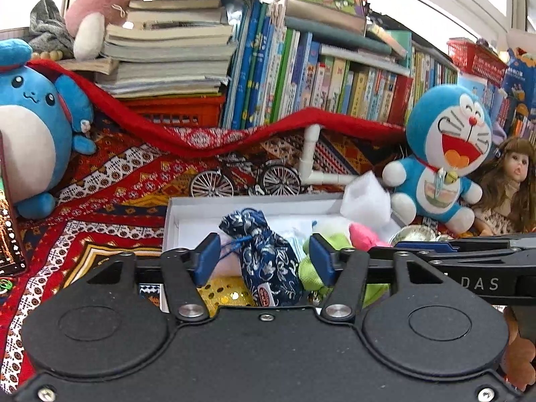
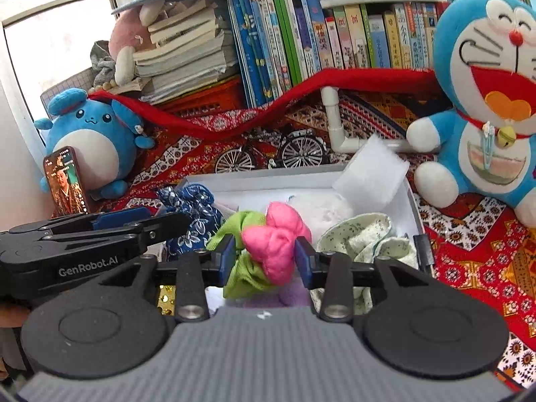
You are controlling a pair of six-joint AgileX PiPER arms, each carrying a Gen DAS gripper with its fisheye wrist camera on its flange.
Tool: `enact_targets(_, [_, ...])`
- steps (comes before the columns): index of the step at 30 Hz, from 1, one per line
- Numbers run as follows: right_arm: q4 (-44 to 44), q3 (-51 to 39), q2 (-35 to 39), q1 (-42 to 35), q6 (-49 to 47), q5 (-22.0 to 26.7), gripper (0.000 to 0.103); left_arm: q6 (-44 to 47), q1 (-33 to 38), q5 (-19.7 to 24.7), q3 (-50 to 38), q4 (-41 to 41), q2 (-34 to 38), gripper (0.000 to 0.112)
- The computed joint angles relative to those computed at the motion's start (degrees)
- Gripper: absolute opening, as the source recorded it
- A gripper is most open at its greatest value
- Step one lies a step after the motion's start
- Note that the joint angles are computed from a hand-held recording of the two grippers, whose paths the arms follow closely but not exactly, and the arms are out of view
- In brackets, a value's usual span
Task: Organize soft objects
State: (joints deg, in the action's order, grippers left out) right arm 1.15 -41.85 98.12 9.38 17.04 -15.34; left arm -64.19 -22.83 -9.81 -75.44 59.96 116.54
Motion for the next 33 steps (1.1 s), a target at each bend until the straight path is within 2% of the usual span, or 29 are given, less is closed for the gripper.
enact_targets(1, [1.32, 0.36, -0.56, 0.11, -1.39, -0.24, 0.059, 0.84, 0.07, 0.00, 0.29, -0.95, -0.42, 0.062])
enact_targets(6, [7.95, 2.65, -3.97, 0.99, -8.42, -1.82, 0.067, 11.77, 0.14, -1.27, 3.16, -11.70, -3.10, 0.080])
enact_targets(11, [16.46, 4.47, -7.09, 2.45, -16.90, -2.90, 0.071, 24.85, -0.68, -1.63, 6.05, -24.51, -6.00, 0.083])
enact_targets(12, [17.22, 4.95, -7.73, 2.59, -17.67, -3.27, 0.074, 26.36, -0.78, -1.72, 6.70, -26.04, -6.70, 0.084])
enact_targets(16, [24.08, 7.80, -11.53, 4.11, -23.89, -5.83, 0.084, 27.75, -0.72, -3.17, 9.95, -27.10, -9.86, 0.086])
enact_targets(21, [31.91, 11.30, -17.29, 6.58, -31.20, -8.95, 0.089, 32.78, -0.93, -5.62, 15.16, -31.47, -14.77, 0.089])
enact_targets(27, [39.75, 15.68, -24.53, 10.47, -38.53, -13.35, 0.101, 29.51, -0.36, -7.50, 20.59, -28.59, -20.93, 0.090])
enact_targets(33, [51.20, 19.14, -30.31, 17.46, -49.87, -19.61, 0.103, 37.45, -1.30, -7.39, 25.99, -37.70, -26.46, 0.093])
